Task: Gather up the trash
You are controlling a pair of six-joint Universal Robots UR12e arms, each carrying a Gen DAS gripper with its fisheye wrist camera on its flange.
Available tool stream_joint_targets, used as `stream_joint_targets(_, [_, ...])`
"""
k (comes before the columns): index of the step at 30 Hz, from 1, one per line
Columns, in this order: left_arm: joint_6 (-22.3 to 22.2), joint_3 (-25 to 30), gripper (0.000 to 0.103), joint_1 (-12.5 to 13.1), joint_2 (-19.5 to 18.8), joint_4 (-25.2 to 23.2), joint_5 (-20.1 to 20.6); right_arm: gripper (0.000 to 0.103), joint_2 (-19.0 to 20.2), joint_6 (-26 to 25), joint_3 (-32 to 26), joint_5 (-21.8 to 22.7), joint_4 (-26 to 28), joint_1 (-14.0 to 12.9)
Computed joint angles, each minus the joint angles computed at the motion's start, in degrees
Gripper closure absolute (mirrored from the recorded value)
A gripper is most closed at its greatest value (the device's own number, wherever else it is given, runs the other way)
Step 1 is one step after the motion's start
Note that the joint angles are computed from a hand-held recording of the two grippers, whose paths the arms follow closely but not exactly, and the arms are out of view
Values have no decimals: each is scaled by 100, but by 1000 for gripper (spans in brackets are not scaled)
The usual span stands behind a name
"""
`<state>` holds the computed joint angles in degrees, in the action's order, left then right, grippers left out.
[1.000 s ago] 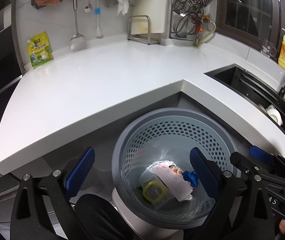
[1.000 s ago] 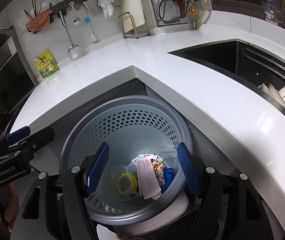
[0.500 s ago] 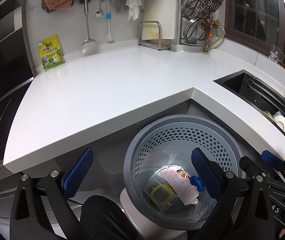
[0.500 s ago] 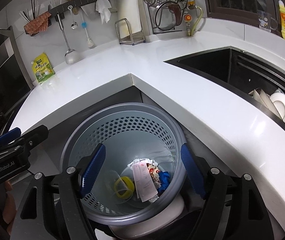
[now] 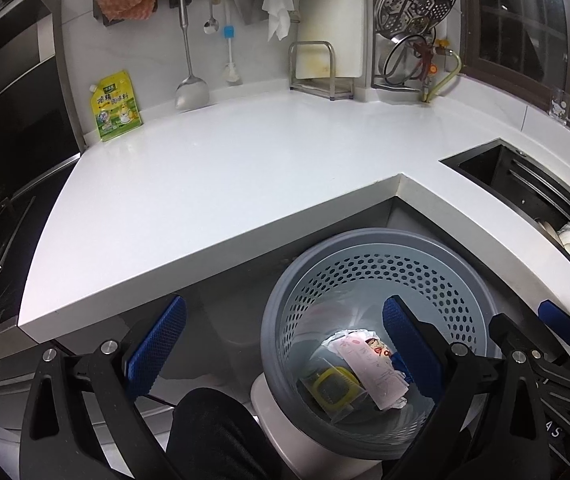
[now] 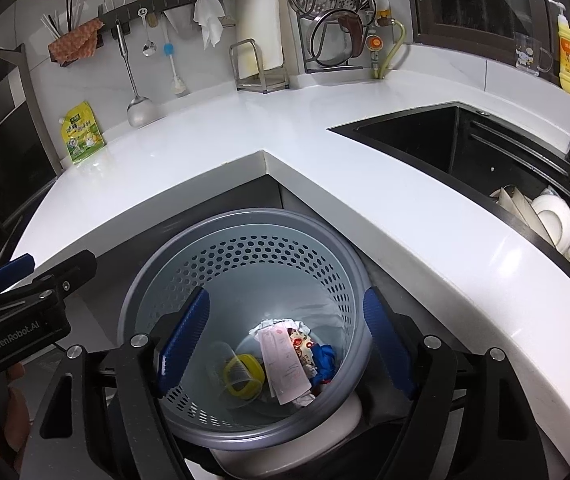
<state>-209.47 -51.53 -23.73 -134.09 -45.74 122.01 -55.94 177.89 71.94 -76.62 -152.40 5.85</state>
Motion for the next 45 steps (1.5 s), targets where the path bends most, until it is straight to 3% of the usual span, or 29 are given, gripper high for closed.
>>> stream_joint_targets(45, [-15, -61, 6, 10, 7, -77, 53, 27, 20, -46, -6, -98, -5, 31])
